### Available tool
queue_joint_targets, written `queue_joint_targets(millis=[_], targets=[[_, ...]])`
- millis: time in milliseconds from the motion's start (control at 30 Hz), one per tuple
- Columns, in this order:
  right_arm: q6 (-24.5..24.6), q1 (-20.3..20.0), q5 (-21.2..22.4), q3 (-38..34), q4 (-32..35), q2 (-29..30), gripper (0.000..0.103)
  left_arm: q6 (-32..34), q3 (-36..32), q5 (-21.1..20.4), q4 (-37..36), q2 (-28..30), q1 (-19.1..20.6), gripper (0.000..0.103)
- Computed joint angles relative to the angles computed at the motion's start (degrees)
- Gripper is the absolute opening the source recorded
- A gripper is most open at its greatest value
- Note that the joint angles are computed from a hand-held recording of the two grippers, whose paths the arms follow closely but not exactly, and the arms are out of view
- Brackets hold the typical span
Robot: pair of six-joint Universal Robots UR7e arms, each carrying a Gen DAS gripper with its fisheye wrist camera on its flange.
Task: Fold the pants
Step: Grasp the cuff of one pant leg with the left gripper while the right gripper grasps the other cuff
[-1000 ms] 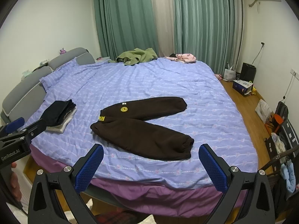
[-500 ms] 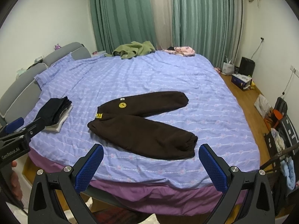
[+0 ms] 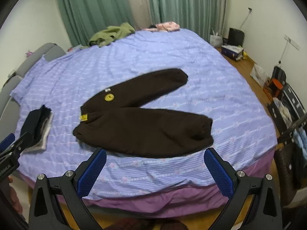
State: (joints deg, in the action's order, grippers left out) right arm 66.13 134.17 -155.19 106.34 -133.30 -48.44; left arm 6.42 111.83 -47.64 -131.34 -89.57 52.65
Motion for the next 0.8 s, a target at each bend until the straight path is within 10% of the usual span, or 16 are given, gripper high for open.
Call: queue_joint_targets(millis=[333, 800], targets=[[-8.19, -10.73, 5.04, 2.96, -22.60, 6.99, 0.102, -1.59, -6.47, -5.46, 3.91, 12.47, 9.97, 0.103], [-4.20, -25.10, 15.66, 9.33, -40.79, 10.06, 0.083, -10.18, -15.35, -8.81, 7.86, 26.63, 17.81, 0.100]])
